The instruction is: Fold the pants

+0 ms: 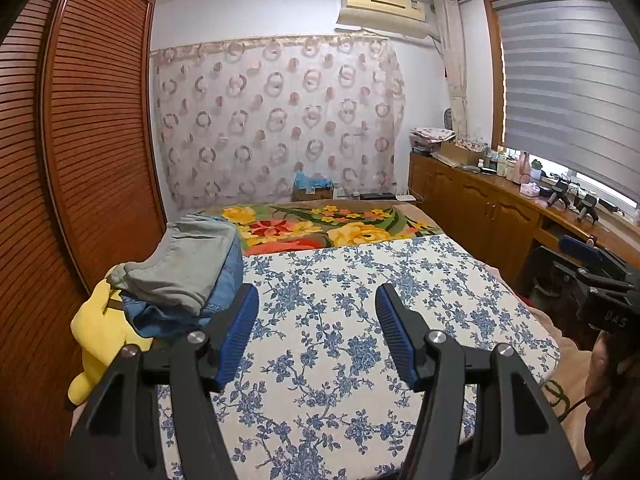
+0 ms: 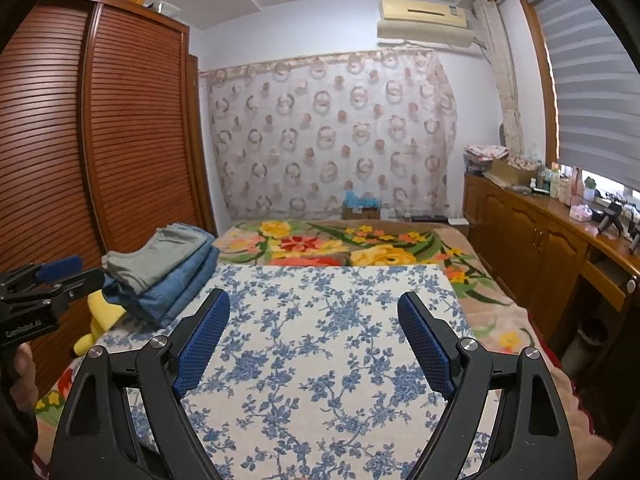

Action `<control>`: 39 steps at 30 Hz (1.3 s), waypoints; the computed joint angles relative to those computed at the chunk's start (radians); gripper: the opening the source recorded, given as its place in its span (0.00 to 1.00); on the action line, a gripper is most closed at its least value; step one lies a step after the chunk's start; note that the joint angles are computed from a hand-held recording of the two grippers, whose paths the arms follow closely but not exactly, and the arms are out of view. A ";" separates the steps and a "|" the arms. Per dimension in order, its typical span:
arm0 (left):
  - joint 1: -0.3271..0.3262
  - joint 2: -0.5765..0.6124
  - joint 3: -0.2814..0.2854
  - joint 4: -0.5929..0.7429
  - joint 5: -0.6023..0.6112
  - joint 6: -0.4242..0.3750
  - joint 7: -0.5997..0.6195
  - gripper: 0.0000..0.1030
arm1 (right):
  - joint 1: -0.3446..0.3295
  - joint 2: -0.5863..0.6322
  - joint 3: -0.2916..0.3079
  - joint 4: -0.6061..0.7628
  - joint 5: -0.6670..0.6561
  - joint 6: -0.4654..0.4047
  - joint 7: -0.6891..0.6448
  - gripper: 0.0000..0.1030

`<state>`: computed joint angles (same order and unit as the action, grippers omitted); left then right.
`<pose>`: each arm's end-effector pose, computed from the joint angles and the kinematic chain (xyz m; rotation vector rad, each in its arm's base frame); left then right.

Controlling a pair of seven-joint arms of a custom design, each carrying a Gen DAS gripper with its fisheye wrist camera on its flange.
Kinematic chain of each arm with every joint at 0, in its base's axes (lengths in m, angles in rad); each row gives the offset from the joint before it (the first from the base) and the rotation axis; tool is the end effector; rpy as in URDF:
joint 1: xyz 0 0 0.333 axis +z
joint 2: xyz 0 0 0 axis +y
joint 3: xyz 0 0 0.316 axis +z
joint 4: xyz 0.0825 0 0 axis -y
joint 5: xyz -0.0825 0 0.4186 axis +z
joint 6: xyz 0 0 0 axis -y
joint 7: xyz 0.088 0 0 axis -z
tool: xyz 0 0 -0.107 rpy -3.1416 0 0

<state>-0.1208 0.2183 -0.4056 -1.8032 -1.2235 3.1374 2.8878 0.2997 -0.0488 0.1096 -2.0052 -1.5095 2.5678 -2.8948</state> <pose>0.6288 -0.2466 0.4995 -1.1058 1.9964 -1.2786 0.5565 0.2596 0.5205 -1.2587 1.6763 -1.1026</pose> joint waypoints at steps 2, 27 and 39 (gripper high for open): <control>0.002 0.001 -0.002 0.001 -0.003 -0.002 0.004 0.59 | 0.000 -0.001 -0.001 -0.002 0.003 0.001 0.000 0.85; -0.010 -0.001 0.005 0.006 -0.083 0.008 0.080 0.59 | -0.007 -0.018 0.005 -0.022 0.004 -0.009 0.006 0.85; -0.016 -0.002 0.011 0.007 -0.097 0.008 0.089 0.59 | -0.004 -0.017 0.007 -0.021 0.000 -0.013 0.006 0.85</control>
<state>-0.1365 0.2163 -0.3941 -1.7959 -1.3203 3.1455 2.9773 0.2958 -0.0654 0.1165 -2.0258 -1.5095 2.5547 -2.8884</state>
